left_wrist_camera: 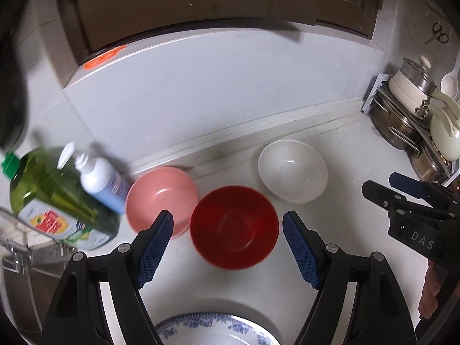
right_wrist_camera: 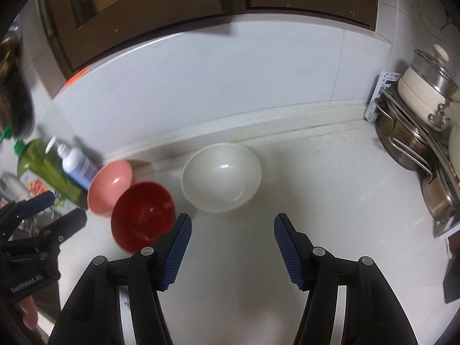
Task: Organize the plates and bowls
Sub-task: 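Move both grippers to the white bowl by the wall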
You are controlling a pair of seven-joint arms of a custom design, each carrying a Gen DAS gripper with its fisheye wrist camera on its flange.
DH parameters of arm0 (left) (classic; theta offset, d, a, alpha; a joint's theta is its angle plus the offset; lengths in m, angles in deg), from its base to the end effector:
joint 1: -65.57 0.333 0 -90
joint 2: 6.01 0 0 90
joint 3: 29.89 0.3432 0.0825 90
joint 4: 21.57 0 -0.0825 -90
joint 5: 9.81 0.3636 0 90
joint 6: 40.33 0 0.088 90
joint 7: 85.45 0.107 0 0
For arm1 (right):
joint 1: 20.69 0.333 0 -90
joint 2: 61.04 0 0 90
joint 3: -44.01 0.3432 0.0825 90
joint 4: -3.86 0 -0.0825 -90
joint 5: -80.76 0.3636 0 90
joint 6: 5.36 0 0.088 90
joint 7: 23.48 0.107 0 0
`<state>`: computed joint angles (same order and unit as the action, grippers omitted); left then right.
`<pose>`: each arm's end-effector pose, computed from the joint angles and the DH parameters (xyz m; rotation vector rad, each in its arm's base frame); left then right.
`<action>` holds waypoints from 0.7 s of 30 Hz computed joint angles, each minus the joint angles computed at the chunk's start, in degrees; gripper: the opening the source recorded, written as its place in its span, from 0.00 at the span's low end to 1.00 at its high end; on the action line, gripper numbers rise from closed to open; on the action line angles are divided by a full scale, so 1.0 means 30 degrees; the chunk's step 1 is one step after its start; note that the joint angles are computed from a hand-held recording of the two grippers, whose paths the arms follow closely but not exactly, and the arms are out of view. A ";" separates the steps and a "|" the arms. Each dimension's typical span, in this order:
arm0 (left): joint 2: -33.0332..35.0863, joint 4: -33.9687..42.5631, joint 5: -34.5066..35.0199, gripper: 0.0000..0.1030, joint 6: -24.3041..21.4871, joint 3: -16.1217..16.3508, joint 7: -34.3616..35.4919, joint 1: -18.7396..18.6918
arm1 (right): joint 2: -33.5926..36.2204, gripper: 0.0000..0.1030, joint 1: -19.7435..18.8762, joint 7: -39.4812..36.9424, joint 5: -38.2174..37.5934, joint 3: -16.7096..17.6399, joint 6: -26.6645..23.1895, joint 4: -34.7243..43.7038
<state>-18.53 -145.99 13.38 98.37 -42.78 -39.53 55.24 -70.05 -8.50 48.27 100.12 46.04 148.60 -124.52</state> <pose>0.4590 -0.2046 0.5685 -1.9676 1.7558 -0.4957 0.5039 0.1177 0.5388 -2.0533 1.4989 -0.3689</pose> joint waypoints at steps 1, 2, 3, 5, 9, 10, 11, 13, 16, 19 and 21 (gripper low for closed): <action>0.0269 0.0265 -0.0147 0.76 -0.0032 0.0065 0.0241 -0.0024 | 0.0238 0.59 -0.0052 0.0175 -0.0027 -0.0015 -0.0067 0.0282; 0.0654 0.0652 -0.0301 0.76 -0.0157 0.0128 0.0558 -0.0039 | 0.0524 0.59 -0.0131 0.0442 -0.0158 -0.0017 -0.0218 0.0629; 0.0998 0.0965 -0.0383 0.76 -0.0199 0.0150 0.0751 -0.0047 | 0.0713 0.59 -0.0167 0.0630 -0.0271 -0.0004 -0.0328 0.0850; 0.1570 0.1469 -0.0417 0.76 -0.0286 0.0145 0.0841 -0.0045 | 0.1300 0.59 -0.0232 0.0963 -0.0301 -0.0057 -0.0743 0.1552; 0.2874 0.2525 -0.0856 0.76 -0.0308 0.0306 0.1367 -0.0052 | 0.2385 0.59 -0.0356 0.1561 -0.0695 -0.0112 -0.1228 0.2692; 0.3242 0.2750 -0.0930 0.76 -0.0169 0.0359 0.1455 -0.0028 | 0.2659 0.59 -0.0386 0.1716 -0.0734 -0.0140 -0.1350 0.2971; 0.3504 0.2877 -0.0960 0.76 -0.0034 0.0401 0.1486 -0.0007 | 0.2990 0.59 -0.0413 0.2088 -0.0900 -0.0158 -0.1526 0.3308; 0.4205 0.3351 -0.1274 0.76 -0.0023 0.0484 0.1785 0.0027 | 0.3479 0.59 -0.0430 0.2381 -0.0974 -0.0184 -0.1719 0.3805; 0.5096 0.3968 -0.1623 0.76 -0.0013 0.0578 0.2320 0.0077 | 0.4153 0.59 -0.0441 0.2716 -0.1024 -0.0212 -0.2117 0.4439; 0.5878 0.4579 -0.1874 0.76 -0.0113 0.0628 0.2573 0.0092 | 0.4789 0.59 -0.0412 0.3204 -0.1516 -0.0280 -0.2345 0.4996; 0.6327 0.4895 -0.2354 0.76 -0.0078 0.0655 0.2893 0.0169 | 0.5213 0.59 -0.0379 0.3582 -0.1851 -0.0338 -0.2516 0.5352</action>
<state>0.45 -131.31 6.31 98.14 -40.81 -30.85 55.75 -54.41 -9.64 59.02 94.57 45.02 141.05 -108.47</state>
